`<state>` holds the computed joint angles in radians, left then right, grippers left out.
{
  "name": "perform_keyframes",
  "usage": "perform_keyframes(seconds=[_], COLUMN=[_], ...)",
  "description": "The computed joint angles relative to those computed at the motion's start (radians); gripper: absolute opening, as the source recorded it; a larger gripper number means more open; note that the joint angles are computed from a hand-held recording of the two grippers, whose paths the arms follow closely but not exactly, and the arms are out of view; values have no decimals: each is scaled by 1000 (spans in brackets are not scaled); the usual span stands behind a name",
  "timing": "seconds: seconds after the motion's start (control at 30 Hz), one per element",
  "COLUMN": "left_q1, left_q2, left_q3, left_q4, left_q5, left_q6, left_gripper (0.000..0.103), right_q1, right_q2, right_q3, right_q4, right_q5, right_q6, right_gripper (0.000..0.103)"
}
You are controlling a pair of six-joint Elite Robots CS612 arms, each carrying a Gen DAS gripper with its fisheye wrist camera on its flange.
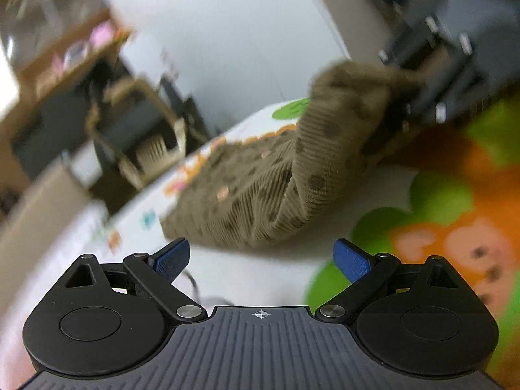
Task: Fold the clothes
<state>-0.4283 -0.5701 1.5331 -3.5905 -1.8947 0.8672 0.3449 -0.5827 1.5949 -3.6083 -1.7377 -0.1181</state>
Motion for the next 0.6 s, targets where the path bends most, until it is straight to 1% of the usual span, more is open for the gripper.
perform_keyframes(seconds=[0.1, 0.23, 0.27, 0.3, 0.33, 0.37, 0.43, 0.47, 0.5, 0.53, 0.6], left_q1=[-6, -10, -12, -12, -12, -8, 0, 5, 11, 18, 34], left_q2=[35, 67, 76, 85, 89, 90, 94, 93, 86, 78, 60], left_q3=[-71, -169, -188, -208, -223, -231, -246, -245, -239, -234, -220], left_q4=[21, 149, 172, 205, 251, 288, 354, 372, 401, 434, 519], left_q5=[-44, -102, -105, -115, -126, -150, -208, -240, -283, -329, -433], left_q6=[58, 62, 60, 48, 24, -6, -65, -84, -103, -122, -149], left_gripper=[98, 98, 97, 92, 79, 72, 70, 70, 69, 65, 58], right_q1=[-5, -8, -8, -9, -8, -8, -5, -4, -4, -4, -8], right_q2=[-8, -20, -23, -26, -28, -30, -40, -43, -45, -47, -40], right_q3=[4, 10, 11, 10, 8, 6, -1, -9, -22, -36, -87], right_q4=[-1, 1, 1, 2, 5, 6, 7, 10, 21, 32, 84], right_q5=[5, -2, -5, -11, -21, -29, -46, -47, -44, -40, -3], right_q6=[11, 4, 0, -5, -17, -35, -93, -133, -176, -219, -316], right_gripper=[12, 12, 12, 12, 12, 12, 12, 12, 12, 12, 12])
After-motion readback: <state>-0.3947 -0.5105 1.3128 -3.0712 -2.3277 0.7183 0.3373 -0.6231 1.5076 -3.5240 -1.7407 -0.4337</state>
